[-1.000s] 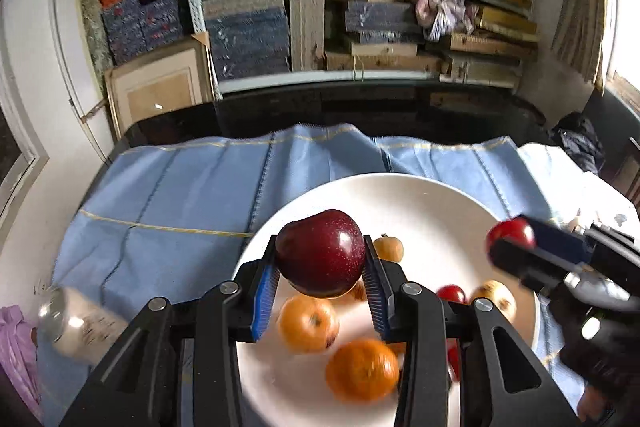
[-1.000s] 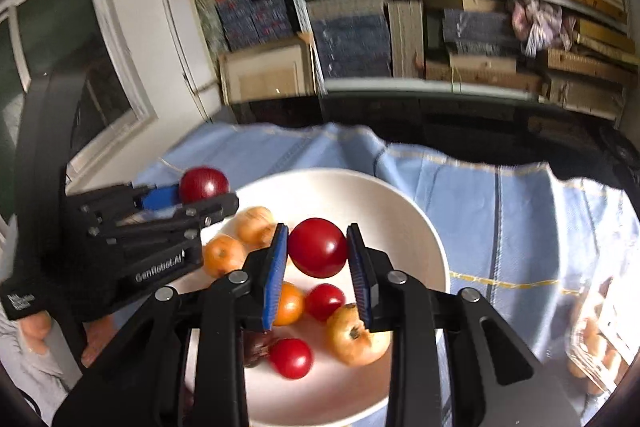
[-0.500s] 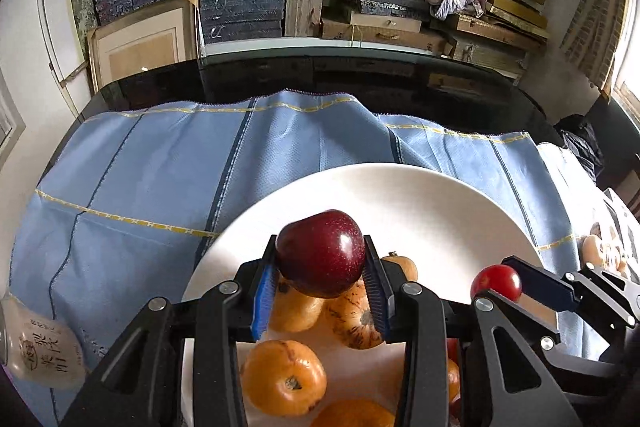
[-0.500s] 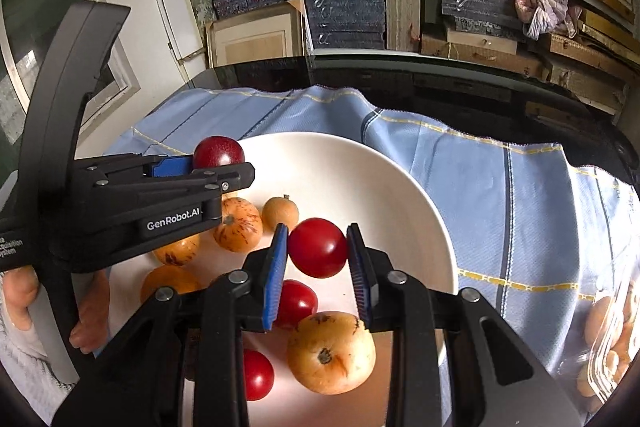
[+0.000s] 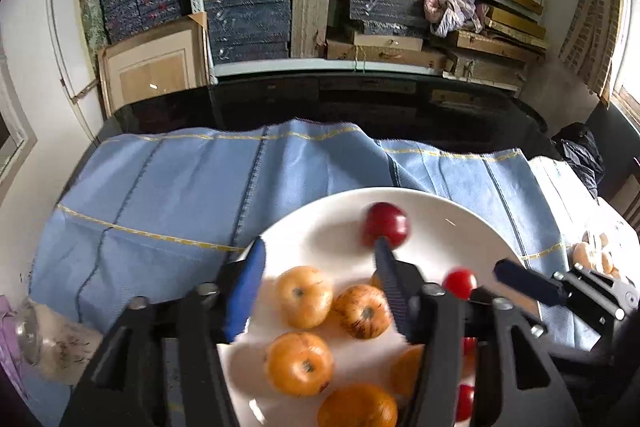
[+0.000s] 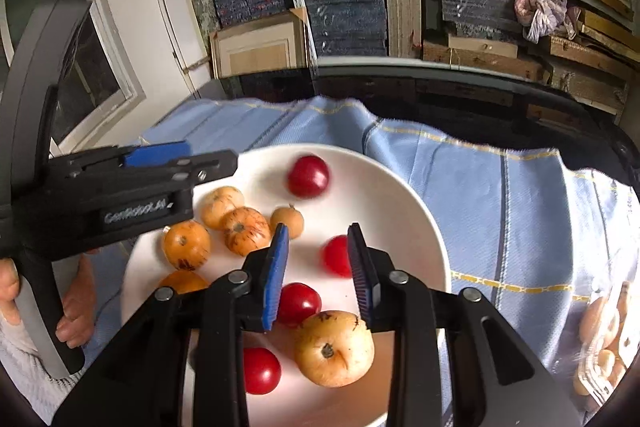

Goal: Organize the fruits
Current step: 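Move both open tools back toward the remaining fruit pile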

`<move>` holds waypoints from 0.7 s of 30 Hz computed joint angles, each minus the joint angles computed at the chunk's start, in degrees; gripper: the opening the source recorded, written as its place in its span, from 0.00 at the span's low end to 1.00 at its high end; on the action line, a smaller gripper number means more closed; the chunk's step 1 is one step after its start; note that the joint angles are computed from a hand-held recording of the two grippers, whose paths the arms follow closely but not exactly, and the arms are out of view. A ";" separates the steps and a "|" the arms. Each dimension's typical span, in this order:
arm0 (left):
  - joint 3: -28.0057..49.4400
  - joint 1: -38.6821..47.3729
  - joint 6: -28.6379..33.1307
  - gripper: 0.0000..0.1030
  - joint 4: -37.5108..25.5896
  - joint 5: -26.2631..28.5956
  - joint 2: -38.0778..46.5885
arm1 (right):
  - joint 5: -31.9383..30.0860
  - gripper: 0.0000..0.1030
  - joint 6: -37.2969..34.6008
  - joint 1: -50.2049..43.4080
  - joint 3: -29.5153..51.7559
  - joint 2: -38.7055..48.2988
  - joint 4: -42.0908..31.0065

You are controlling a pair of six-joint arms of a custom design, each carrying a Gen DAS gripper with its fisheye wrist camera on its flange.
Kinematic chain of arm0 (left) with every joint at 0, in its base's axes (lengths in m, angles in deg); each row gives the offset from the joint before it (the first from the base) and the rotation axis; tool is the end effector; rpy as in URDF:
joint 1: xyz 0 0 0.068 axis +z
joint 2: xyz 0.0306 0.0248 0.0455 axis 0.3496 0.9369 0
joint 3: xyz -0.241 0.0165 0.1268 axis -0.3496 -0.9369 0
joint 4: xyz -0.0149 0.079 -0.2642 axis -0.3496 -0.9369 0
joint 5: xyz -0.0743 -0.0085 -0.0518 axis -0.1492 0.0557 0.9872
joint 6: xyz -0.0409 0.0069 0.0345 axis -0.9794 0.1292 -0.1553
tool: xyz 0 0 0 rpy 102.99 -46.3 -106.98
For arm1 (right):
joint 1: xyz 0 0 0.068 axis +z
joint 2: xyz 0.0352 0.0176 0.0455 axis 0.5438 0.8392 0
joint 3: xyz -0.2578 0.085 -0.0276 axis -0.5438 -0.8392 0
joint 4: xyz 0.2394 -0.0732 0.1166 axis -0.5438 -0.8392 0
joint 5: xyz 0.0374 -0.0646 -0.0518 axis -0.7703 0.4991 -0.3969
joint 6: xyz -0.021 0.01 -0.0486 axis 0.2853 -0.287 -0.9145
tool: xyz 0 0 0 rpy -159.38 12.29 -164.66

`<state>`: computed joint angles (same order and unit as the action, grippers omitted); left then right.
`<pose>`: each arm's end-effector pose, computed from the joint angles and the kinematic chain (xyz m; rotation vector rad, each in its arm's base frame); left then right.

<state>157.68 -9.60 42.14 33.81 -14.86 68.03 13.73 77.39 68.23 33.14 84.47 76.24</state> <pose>0.3374 -0.1938 0.2518 0.5499 2.3455 -0.2246 0.2425 0.1576 0.1855 0.0684 2.2626 0.2370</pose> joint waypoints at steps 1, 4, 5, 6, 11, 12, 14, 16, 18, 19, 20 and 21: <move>-1.22 0.27 0.38 0.58 0.02 -0.07 -1.72 | 0.73 0.29 0.13 0.68 -0.26 -1.34 -0.50; -5.31 1.31 1.25 0.58 -0.32 0.08 -7.33 | 4.10 0.29 1.02 3.42 -0.68 -6.35 -2.86; -6.77 1.72 1.57 0.58 -0.64 0.09 -9.40 | 5.62 0.29 1.56 5.11 -1.22 -9.39 -3.82; -8.90 2.41 2.15 0.60 -1.42 0.08 -12.70 | 7.04 0.29 2.00 6.60 -1.51 -11.72 -4.82; -18.53 4.26 4.93 0.71 -3.28 -0.79 -27.30 | 22.30 0.51 7.62 23.14 -1.61 -24.33 -14.41; -20.96 4.62 5.78 0.72 -4.04 -0.78 -31.19 | 25.68 0.52 9.32 26.72 -0.70 -24.88 -17.47; -25.16 5.02 6.72 0.74 -5.36 -0.74 -37.60 | 34.00 0.58 15.77 36.10 1.82 -24.09 -26.21; -28.71 5.16 7.14 0.78 -5.97 -1.04 -42.43 | 40.52 0.66 25.26 44.31 4.02 -21.85 -35.33; -33.11 4.84 7.39 0.81 -6.10 -1.92 -47.44 | 45.85 0.77 38.82 52.13 5.82 -17.97 -45.47; -35.09 4.50 7.41 0.81 -5.96 -2.63 -49.23 | 47.30 0.82 44.85 54.82 6.41 -15.95 -49.53; -36.64 4.19 7.34 0.81 -5.76 -3.15 -50.24 | 48.61 0.85 53.72 58.11 7.08 -12.54 -54.97; -38.52 4.12 7.16 0.81 -5.67 -2.95 -50.91 | 48.92 0.86 59.78 60.07 7.27 -10.00 -58.23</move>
<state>119.16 -5.49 49.30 28.15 -17.81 17.12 62.65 137.17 128.30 40.40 74.47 18.01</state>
